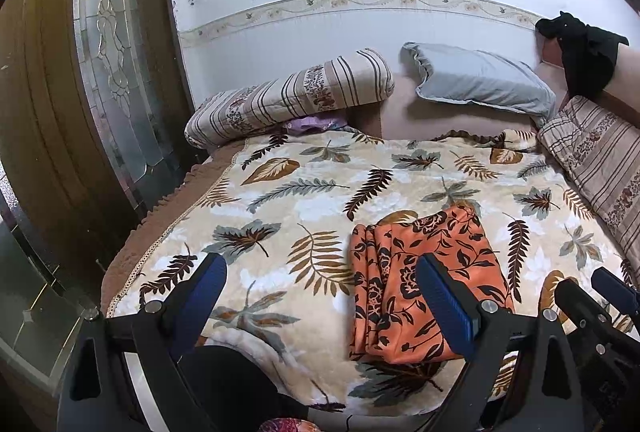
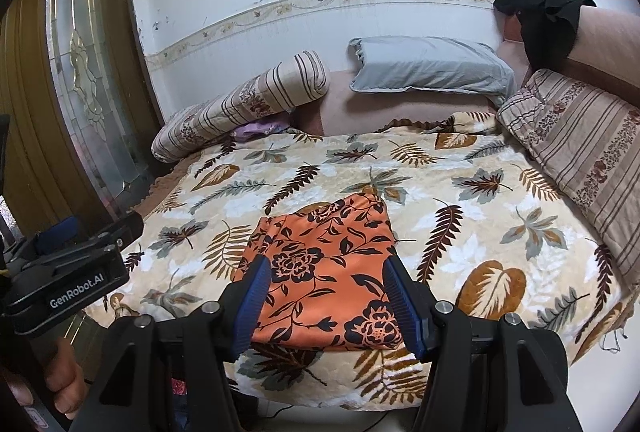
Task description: Fold small clothes
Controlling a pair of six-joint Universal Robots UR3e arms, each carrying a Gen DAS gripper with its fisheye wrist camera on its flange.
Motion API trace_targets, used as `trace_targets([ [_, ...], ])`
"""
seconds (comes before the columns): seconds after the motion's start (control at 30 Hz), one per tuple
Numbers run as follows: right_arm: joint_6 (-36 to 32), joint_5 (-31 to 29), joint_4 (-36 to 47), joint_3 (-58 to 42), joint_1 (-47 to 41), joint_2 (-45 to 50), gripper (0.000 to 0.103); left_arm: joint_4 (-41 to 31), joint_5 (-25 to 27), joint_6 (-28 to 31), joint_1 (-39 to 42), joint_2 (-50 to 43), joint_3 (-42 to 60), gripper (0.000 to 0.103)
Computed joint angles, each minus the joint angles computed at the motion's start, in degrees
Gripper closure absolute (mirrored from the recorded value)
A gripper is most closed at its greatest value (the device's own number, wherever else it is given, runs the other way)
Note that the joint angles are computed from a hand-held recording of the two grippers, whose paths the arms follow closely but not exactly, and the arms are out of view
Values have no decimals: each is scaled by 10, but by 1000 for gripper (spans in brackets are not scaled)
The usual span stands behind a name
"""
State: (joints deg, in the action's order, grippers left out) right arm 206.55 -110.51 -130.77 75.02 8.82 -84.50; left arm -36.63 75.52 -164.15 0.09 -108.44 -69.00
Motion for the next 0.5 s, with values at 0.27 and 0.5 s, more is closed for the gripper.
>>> trace_targets([
  [0.27, -1, 3, 4, -12, 0, 21, 41, -9, -7, 3, 6, -24, 18, 8],
  [0.5, -8, 17, 1, -23, -8, 44, 41, -20, -4, 8, 2, -49, 40, 8],
])
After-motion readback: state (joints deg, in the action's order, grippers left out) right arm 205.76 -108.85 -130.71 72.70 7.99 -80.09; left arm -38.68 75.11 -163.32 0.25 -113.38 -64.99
